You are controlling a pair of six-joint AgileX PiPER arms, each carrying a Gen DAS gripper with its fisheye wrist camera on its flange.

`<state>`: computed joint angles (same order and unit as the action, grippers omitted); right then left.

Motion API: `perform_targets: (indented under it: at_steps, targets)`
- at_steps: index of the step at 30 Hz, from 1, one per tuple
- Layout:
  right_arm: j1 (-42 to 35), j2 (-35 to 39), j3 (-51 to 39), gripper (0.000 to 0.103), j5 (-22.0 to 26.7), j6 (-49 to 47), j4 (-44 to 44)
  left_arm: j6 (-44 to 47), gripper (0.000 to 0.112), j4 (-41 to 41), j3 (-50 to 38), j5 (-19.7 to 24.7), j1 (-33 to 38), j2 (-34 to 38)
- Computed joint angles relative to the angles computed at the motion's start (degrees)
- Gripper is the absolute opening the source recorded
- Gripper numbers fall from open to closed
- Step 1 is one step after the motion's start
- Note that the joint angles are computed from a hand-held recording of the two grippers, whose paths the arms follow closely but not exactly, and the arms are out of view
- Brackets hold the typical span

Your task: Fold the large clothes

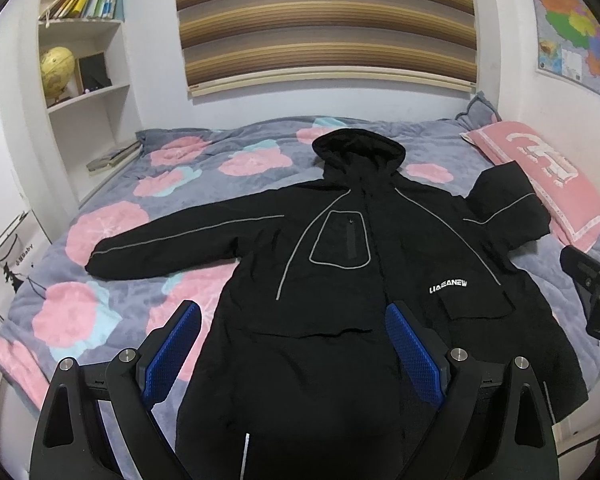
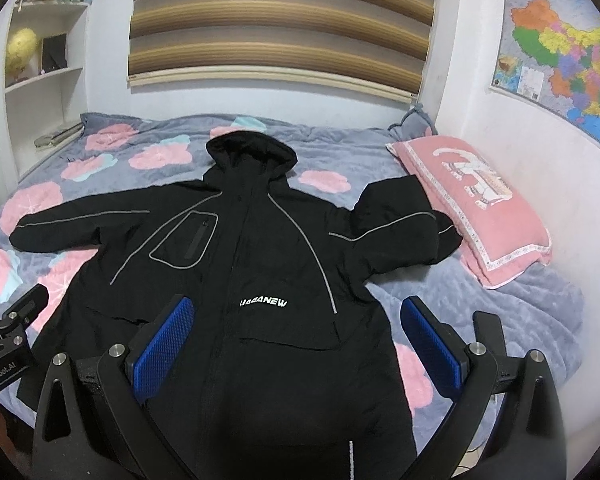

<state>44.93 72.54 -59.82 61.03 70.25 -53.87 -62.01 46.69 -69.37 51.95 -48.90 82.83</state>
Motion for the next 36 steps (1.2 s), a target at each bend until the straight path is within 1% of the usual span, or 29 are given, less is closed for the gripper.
perform_targets:
  at_steps: [1, 4, 7, 8, 10, 12, 14, 15, 16, 17, 18, 19, 20, 22, 24, 25, 26, 27, 28, 29, 30, 31, 32, 34, 36]
  targets:
    - [-0.9, 0.7, 0.0, 0.103, -0.9, -0.4, 0.3, -0.1, 0.094, -0.2, 0.0, -0.4, 0.3, 0.3]
    - [-3.5, 3.7, -0.5, 0.103, -3.9, -1.3, 1.3, 1.5, 0.094, -2.8, 1.5, -4.7, 4.3, 0.6]
    - [-6.5, 7.8, -1.1, 0.103, -7.7, -1.7, 1.6, 2.2, 0.094, -5.1, 4.0, -10.8, 10.9, 1.1]
    - [-7.2, 8.9, -1.2, 0.103, -8.6, -1.7, 1.7, 2.5, 0.094, -5.7, 4.8, -12.7, 13.6, 1.2]
    - [-10.2, 11.6, -1.6, 0.103, -13.5, -3.6, 3.6, 4.9, 0.094, -8.7, 6.3, -17.7, 20.5, 1.6]
    - [-13.2, 14.5, -2.5, 0.103, -18.5, -6.0, 5.5, 7.2, 0.094, -11.1, 7.2, -21.5, 26.7, 2.4]
    - [-14.9, 17.4, -3.2, 0.103, -21.9, -5.6, 3.8, 10.7, 0.094, -14.3, 6.8, -24.3, 34.6, 4.7]
    - [-15.7, 19.4, -3.4, 0.103, -24.1, -3.8, 0.6, 13.1, 0.094, -16.4, 6.5, -25.9, 38.0, 5.7]
    - [-16.4, 21.6, -3.7, 0.103, -26.3, -0.9, -4.2, 16.7, 0.094, -19.9, 5.1, -27.5, 42.4, 7.8]
    - [-17.0, 24.0, -4.0, 0.103, -28.0, 2.3, -9.3, 22.4, 0.094, -25.3, 3.3, -28.5, 46.1, 9.8]
    - [-17.7, 26.3, -4.6, 0.103, -29.5, 4.5, -13.3, 28.1, 0.094, -30.8, 1.5, -30.7, 49.7, 12.3]
    - [-18.9, 29.5, -6.1, 0.103, -30.9, 5.0, -15.6, 33.8, 0.094, -36.1, 0.4, -31.5, 51.9, 13.6]
    - [-19.6, 31.5, -7.4, 0.103, -31.8, 4.5, -15.8, 39.6, 0.094, -41.9, -2.3, -31.5, 54.8, 16.3]
    - [-22.0, 35.9, -9.1, 0.103, -35.7, 5.5, -17.2, 50.8, 0.094, -53.3, -5.5, -32.4, 58.9, 19.8]
    - [-24.7, 40.1, -10.5, 0.103, -40.2, 5.1, -14.7, 60.2, 0.094, -64.8, -10.0, -32.6, 62.9, 24.7]
    - [-25.5, 42.3, -11.2, 0.103, -41.3, 4.4, -13.1, 63.5, 0.094, -70.5, -14.0, -31.4, 65.5, 28.6]
    - [-25.9, 43.9, -11.5, 0.103, -41.8, 4.5, -13.1, 65.9, 0.094, -74.7, -15.8, -31.3, 67.2, 30.8]
    - [-25.9, 45.1, -12.0, 0.103, -42.1, 4.5, -13.4, 65.9, 0.094, -76.6, -17.7, -31.3, 68.4, 33.0]
    - [-25.8, 46.1, -12.8, 0.103, -42.1, 3.8, -13.2, 63.9, 0.094, -76.7, -21.0, -31.1, 69.4, 36.0]
    - [-25.7, 46.4, -13.2, 0.103, -42.1, 3.7, -13.5, 59.6, 0.094, -74.5, -23.6, -32.0, 70.0, 38.7]
    - [-25.9, 46.4, -13.3, 0.103, -42.6, 3.4, -13.5, 57.3, 0.094, -73.5, -25.8, -33.0, 70.5, 41.2]
    - [-26.2, 46.6, -13.4, 0.103, -43.3, 2.2, -12.3, 56.1, 0.094, -72.9, -27.5, -33.1, 70.8, 42.8]
    - [-26.7, 46.8, -13.6, 0.103, -44.0, 1.1, -11.2, 52.7, 0.094, -70.0, -30.0, -33.0, 70.8, 45.2]
    - [-28.1, 46.9, -13.5, 0.103, -46.4, -1.8, -8.0, 49.6, 0.094, -68.1, -35.2, -31.7, 70.9, 49.4]
    - [-28.9, 46.7, -12.9, 0.103, -47.9, -3.1, -6.4, 43.4, 0.094, -63.0, -43.1, -27.8, 70.8, 54.8]
